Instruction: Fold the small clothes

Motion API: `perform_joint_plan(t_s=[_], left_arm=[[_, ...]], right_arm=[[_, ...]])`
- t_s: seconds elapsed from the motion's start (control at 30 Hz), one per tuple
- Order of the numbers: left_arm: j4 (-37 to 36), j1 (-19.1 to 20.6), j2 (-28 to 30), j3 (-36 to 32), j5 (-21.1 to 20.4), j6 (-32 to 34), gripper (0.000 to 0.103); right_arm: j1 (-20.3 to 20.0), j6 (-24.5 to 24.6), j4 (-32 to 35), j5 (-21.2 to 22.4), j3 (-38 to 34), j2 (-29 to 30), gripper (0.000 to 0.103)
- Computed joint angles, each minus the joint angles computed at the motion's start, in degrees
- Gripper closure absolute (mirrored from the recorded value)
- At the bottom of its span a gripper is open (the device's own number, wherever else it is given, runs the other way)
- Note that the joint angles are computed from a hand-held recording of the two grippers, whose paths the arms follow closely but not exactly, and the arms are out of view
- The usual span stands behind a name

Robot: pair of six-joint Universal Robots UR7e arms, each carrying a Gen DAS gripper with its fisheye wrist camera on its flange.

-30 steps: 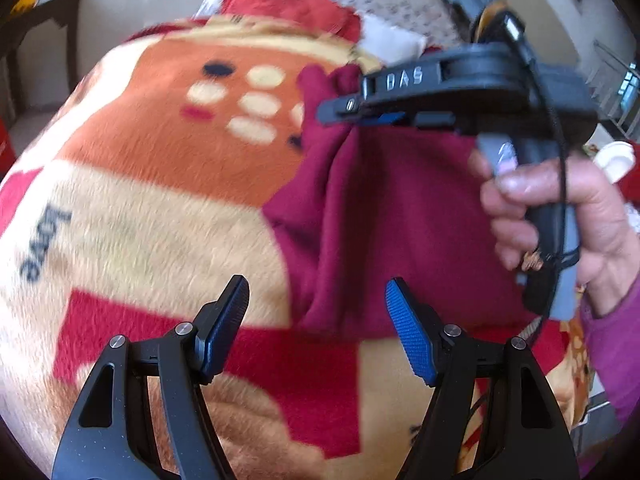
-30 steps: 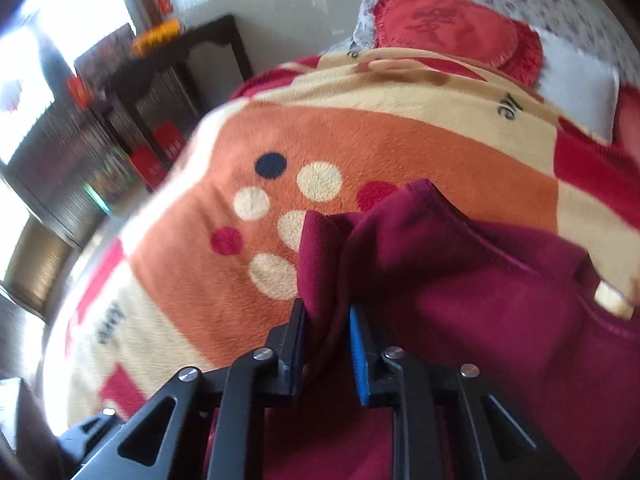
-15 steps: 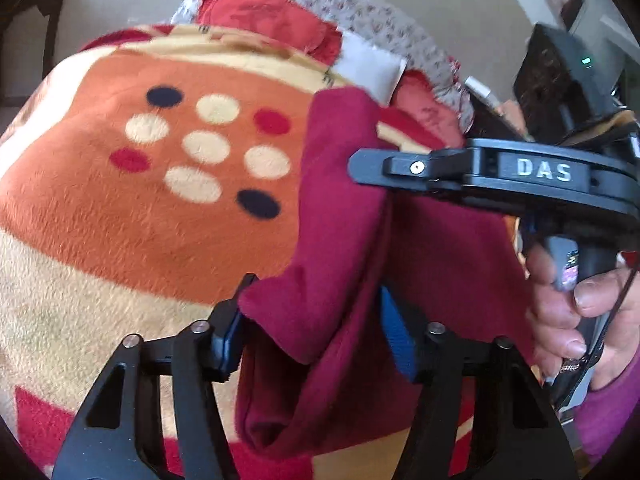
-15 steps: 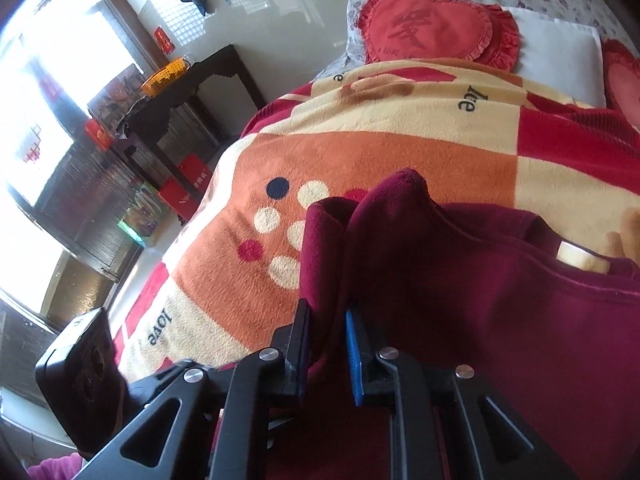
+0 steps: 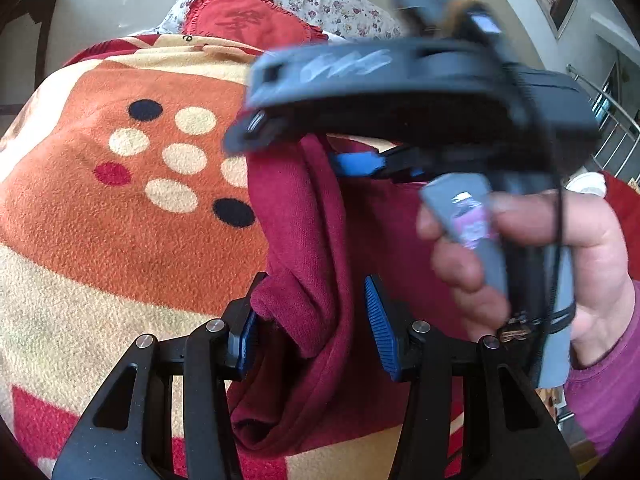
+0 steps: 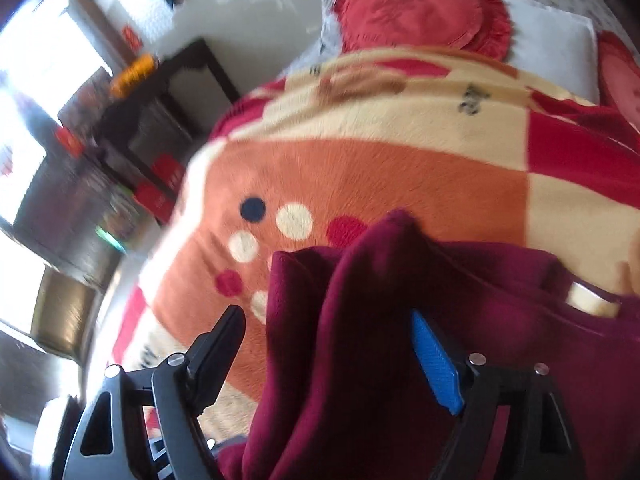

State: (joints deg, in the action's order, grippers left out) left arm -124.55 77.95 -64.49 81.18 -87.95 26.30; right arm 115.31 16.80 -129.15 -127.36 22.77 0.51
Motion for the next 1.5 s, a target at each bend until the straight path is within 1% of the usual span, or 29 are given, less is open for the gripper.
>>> perform_joint_plan(t_s=[0.03, 0.07, 0.1, 0.13, 0.17, 0.2, 0.27, 0.43, 0.6, 0.7, 0.77, 0.8, 0.83, 0.97, 1.03, 1.13, 1.2, 1.3, 1.4, 1.5], left_arm=[[-0.1, -0.17, -0.21, 0.29, 0.84, 0.15, 0.055], [-0.35, -0.47, -0.53, 0.83, 2.27, 0.13, 0.056], [-0.17, -0.72, -0.61, 0.93, 3.38, 0.07, 0.056], [0.29, -0.72, -0.61, 0.83, 3.76, 0.08, 0.055], [0.36, -0.73, -0.69, 0.92, 4.3, 0.1, 0.055], [0.24, -0.91, -0.81, 1.22, 5.41, 0.22, 0.055], [0.1, -1.13, -0.93, 1.77, 7.39, 0.79, 0.05], [-0.14, -1.09, -0.75, 2.79, 10.66, 0.38, 0.05], [-1.29, -1.19, -0.72, 3.27, 11.09, 0.81, 0.05], [-1.33, -1.36, -1.71, 4.22, 10.0, 1.11, 0.051], [0.1, -1.46, -2.08, 3.86, 8.94, 0.88, 0.076], [0.79, -1.66, -2.33, 3.75, 8.64, 0.74, 0.079], [1.14, -1.89, -2.67, 3.85, 8.18, 0.51, 0.08], [2.37, -2.92, -4.08, 3.76, 4.76, -0.22, 0.083], [3.08, -3.77, -5.01, 4.1, 2.8, -0.38, 0.083], [3.17, -6.28, -6.75, 6.24, 0.77, -0.16, 0.083], [3.78, -7.77, -5.89, 5.7, -0.17, -0.17, 0.083], [3.46, -10.15, -6.09, 7.67, -1.18, 0.82, 0.083], [2.8, -12.69, -6.16, 10.33, -1.91, 1.24, 0.083], [2.32, -14.62, -5.98, 13.13, -2.23, 0.87, 0.083]], right_arm=[[-0.11, -0.06, 2.12, -0.89, -2.16, 1.26, 0.031], [0.15, -0.43, 1.83, -3.28, -1.91, 1.46, 0.051], [0.22, -1.1, -0.85, -4.04, 0.73, 0.38, 0.063], [0.06, -1.97, -5.93, -2.85, 5.77, -1.92, 0.065], [-0.1, -2.38, -10.09, -1.57, 10.16, -4.0, 0.07], [-0.17, -2.48, -12.63, -1.15, 13.12, -5.47, 0.073], [-0.06, -3.34, -15.62, -0.87, 16.45, -7.15, 0.074], [0.47, -4.55, -17.86, -0.95, 18.96, -8.55, 0.075], [0.14, -4.18, -19.69, 0.24, 21.54, -9.94, 0.075], [0.08, -4.21, -20.58, 0.31, 22.85, -10.69, 0.075], [0.34, -4.75, -20.99, -0.21, 23.46, -11.08, 0.075], [0.56, -5.3, -21.48, -0.49, 23.92, -11.37, 0.078], [0.75, -5.78, -21.92, -0.34, 24.45, -11.77, 0.081], [1.65, -7.74, -24.85, -0.79, 28.59, -14.85, 0.084], [2.2, -8.74, -27.43, -1.43, 31.8, -17.06, 0.084], [2.87, -9.86, -31.82, -2.4, 37.86, -21.19, 0.085], [3.32, -10.26, -34.88, -3.52, 42.45, -24.27, 0.085], [3.89, -10.4, -39.97, -5.75, 50.08, -29.15, 0.086], [4.07, -9.41, -44.41, -8.18, 57.9, -33.99, 0.087], [3.25, -6.53, -48.55, -9.59, 66.02, -38.79, 0.087]])
